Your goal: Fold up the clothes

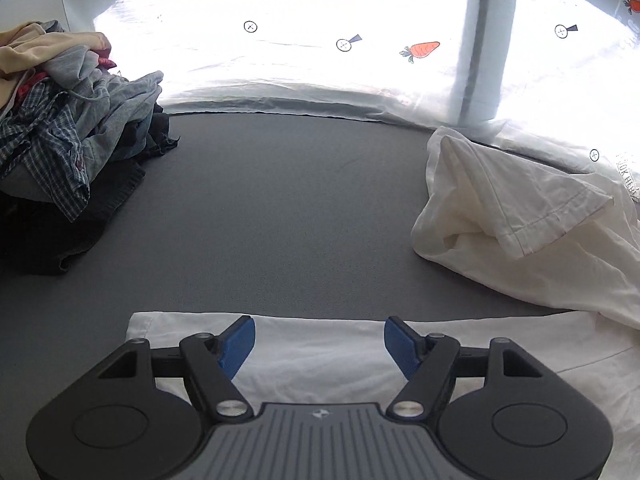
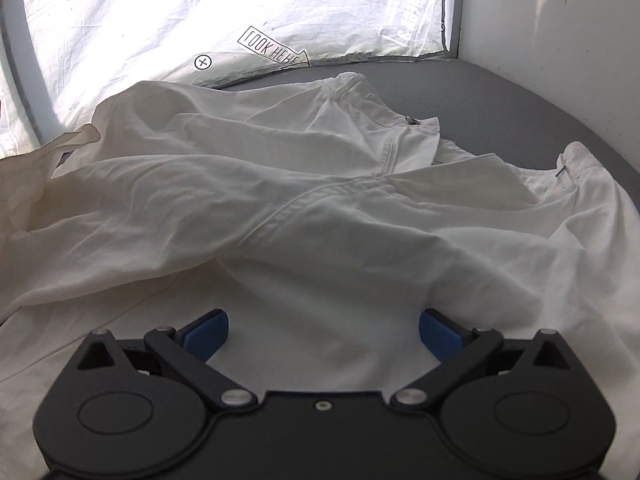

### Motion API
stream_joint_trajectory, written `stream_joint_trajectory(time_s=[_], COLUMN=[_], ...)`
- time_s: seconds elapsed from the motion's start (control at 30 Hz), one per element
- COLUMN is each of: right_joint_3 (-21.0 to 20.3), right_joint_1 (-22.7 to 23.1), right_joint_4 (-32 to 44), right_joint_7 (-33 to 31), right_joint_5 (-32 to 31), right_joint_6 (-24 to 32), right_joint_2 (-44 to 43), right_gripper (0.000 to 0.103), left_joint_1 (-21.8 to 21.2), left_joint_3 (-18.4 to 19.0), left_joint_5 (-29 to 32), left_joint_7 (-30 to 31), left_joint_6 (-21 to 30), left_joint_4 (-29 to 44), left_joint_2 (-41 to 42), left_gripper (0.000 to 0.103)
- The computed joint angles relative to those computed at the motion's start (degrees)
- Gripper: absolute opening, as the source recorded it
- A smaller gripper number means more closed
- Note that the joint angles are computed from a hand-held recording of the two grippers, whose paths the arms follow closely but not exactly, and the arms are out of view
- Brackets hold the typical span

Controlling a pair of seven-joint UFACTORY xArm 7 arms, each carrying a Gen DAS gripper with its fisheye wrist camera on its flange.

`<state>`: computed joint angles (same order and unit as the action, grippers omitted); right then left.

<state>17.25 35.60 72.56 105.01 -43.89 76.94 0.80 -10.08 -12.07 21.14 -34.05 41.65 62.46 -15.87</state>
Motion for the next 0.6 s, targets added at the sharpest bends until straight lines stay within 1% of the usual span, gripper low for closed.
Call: stream_joint_trajectory(time_s=[0.1, 0.13, 0.27, 0.37, 0.4, 0.6], right_joint_3=[0.9, 0.7, -0.5, -0.8, -0.9, -1.2], right_joint_1=[2.6, 3.6, 4.7, 4.9, 5.0, 5.2], right_joint_4=[1.7, 2.1, 2.0, 2.0, 2.1, 2.3], right_joint_7=[5.6, 6.8, 7.3, 7.3, 7.3, 7.3], right_joint_5=[-6.8, -8.1, -8.2, -8.2, -8.2, -8.3], right_joint_6=[6.1, 7.6, 7.8, 7.8, 7.9, 8.0], right_joint_2=[4.0, 4.8, 4.7, 4.7, 4.8, 5.2], right_gripper=[0.103, 0.103, 0.103, 0.103, 0.103, 0.103], left_joint_1=[-1.0, -1.3, -2.7, -3.7, -4.1, -7.4], left_joint_3=[1.0, 1.3, 2.4, 3.6, 3.9, 5.6], left_joint_5=[-1.7, -2.0, -1.3, -5.1, -5.4, -2.1], left_joint_7=[4.8, 6.1, 10.7, 18.5, 20.1, 28.4], left_joint_6=[-0.9, -1.5, -4.0, -8.3, -9.8, -18.4], left_joint_4=[3.7, 4.7, 9.1, 12.7, 13.8, 21.5], left_joint_2=[5.0, 6.6, 13.5, 18.7, 20.3, 28.8], left_gripper=[0.073, 0.073, 0.073, 0.073, 0.074, 0.074])
